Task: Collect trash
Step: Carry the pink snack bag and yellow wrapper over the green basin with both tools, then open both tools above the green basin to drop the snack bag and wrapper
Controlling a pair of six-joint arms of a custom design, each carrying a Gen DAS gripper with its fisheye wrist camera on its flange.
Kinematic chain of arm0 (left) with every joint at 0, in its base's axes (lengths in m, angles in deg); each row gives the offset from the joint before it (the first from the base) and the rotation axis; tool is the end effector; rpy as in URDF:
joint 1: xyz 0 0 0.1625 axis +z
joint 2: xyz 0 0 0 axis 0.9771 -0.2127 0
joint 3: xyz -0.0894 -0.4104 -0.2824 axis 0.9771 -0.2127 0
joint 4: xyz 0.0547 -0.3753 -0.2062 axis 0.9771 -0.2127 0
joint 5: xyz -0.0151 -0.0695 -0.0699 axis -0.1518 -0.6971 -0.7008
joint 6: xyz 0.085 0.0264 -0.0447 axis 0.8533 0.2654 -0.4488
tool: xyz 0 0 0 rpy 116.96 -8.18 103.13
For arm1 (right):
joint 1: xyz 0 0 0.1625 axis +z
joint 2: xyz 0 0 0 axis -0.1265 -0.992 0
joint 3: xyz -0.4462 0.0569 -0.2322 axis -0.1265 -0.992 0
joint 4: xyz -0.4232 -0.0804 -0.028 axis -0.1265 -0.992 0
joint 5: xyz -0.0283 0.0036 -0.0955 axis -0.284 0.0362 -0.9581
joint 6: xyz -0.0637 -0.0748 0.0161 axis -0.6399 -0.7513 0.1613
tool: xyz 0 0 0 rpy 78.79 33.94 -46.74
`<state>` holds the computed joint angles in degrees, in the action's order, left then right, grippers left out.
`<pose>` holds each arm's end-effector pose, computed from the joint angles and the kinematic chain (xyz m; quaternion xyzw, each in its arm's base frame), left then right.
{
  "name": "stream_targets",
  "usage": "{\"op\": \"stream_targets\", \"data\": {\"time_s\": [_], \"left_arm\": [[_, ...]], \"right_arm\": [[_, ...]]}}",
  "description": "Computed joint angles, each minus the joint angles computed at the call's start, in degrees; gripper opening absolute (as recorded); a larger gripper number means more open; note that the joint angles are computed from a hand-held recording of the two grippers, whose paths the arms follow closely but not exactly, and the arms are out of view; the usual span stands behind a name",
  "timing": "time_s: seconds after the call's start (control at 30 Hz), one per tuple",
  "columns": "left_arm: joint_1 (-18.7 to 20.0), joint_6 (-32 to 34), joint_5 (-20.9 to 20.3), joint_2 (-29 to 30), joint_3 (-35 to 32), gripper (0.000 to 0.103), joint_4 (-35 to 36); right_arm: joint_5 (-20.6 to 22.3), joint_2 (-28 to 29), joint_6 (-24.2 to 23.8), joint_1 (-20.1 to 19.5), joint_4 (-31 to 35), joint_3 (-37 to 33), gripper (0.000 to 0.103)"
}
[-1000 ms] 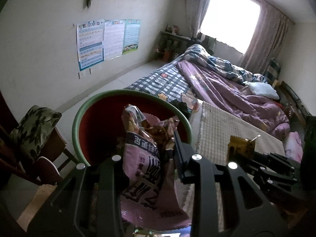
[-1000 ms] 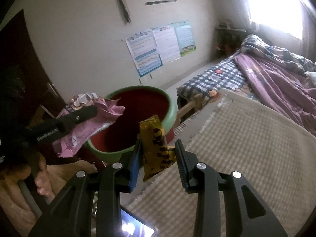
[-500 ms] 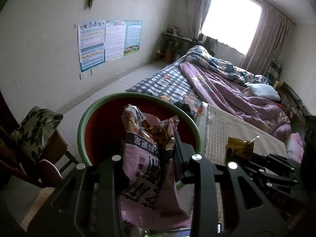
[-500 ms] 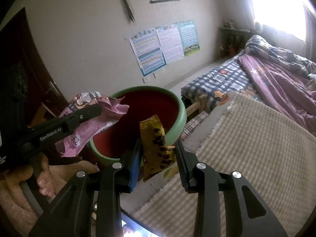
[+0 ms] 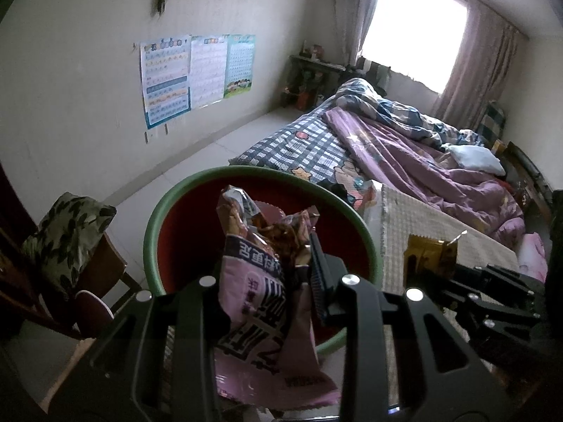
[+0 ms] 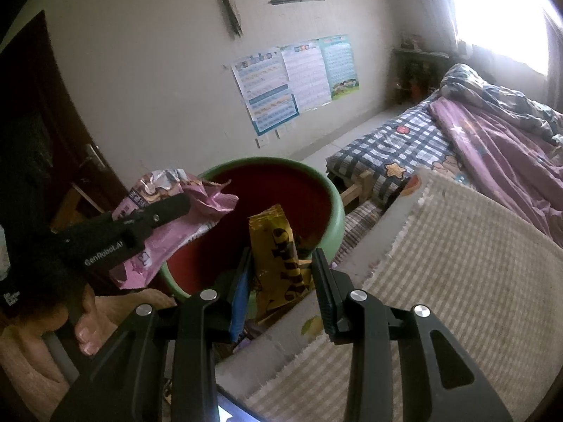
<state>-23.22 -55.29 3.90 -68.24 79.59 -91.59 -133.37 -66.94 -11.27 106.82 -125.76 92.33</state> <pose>-0.3129 -0.8085 0.1877 0.0649 0.8538 -0.4150 0.3076 0.2622 -0.8496 0.2421 0.3254 -0.9132 0.2135 0.1205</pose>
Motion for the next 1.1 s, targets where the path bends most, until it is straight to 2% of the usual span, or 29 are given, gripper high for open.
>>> {"op": "stream_targets", "data": {"time_s": [0.4,0.83,1.1], "left_arm": [[1.4,-1.3,0.2,0.5,-2.1,0.03,4.2],[2.9,-5.0,0.4,1.0,-3.0,0.03,9.0],[3.3,-6.6,1.3,1.3,-3.6,0.031,10.3]], "right_arm": [[1.1,2.9,-0.7,1.0,1.4,-4.3,0.034],[0.3,6.8,-1.0,1.4,4.9,-9.3,0.034],[0.5,8.1,-0.5,1.0,6.8,-10.9,0.038]]}}
